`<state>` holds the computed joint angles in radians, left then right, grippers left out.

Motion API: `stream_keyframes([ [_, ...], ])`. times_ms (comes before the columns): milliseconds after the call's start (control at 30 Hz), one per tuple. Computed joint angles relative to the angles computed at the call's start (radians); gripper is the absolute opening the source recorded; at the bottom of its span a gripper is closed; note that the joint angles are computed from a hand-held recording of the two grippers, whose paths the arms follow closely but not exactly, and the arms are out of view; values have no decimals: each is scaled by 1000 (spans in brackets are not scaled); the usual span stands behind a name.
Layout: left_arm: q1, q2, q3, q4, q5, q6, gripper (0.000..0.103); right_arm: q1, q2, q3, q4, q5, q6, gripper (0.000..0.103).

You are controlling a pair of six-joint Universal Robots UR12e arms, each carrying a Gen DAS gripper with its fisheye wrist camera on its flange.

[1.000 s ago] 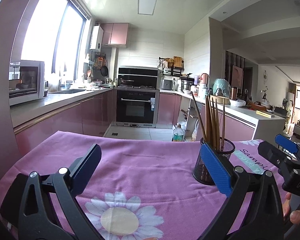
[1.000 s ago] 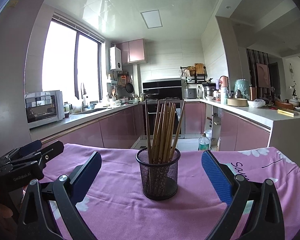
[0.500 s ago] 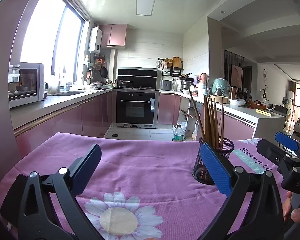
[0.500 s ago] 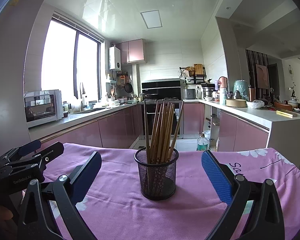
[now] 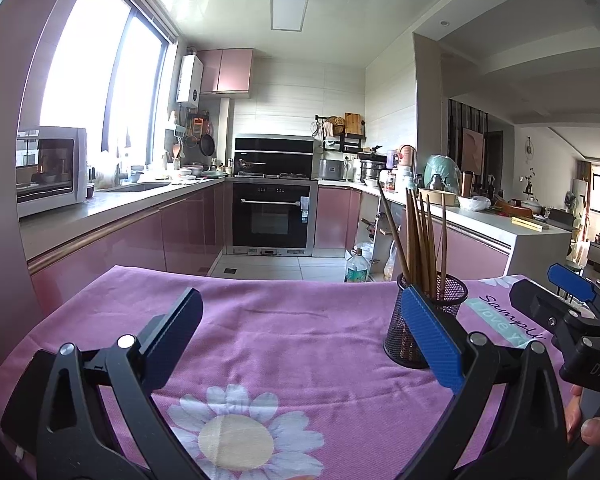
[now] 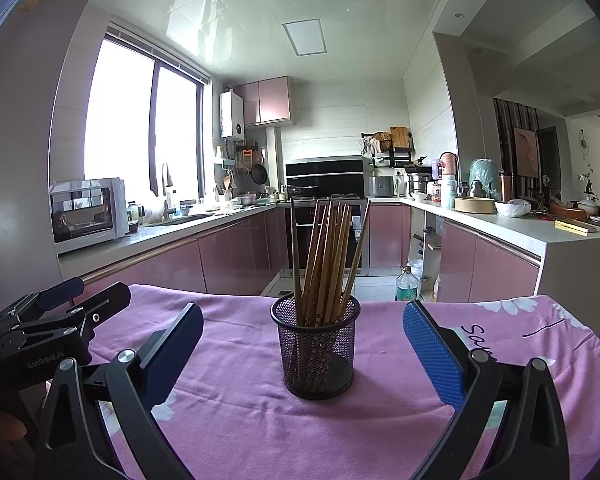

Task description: Organize utensils

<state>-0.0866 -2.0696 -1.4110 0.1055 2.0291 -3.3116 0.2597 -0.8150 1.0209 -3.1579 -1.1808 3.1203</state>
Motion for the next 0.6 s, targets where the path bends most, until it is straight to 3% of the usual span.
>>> stream_keyframes([
  [600, -1, -3, 2, 3, 6, 4, 98, 0, 4, -2, 4, 6, 4, 97],
])
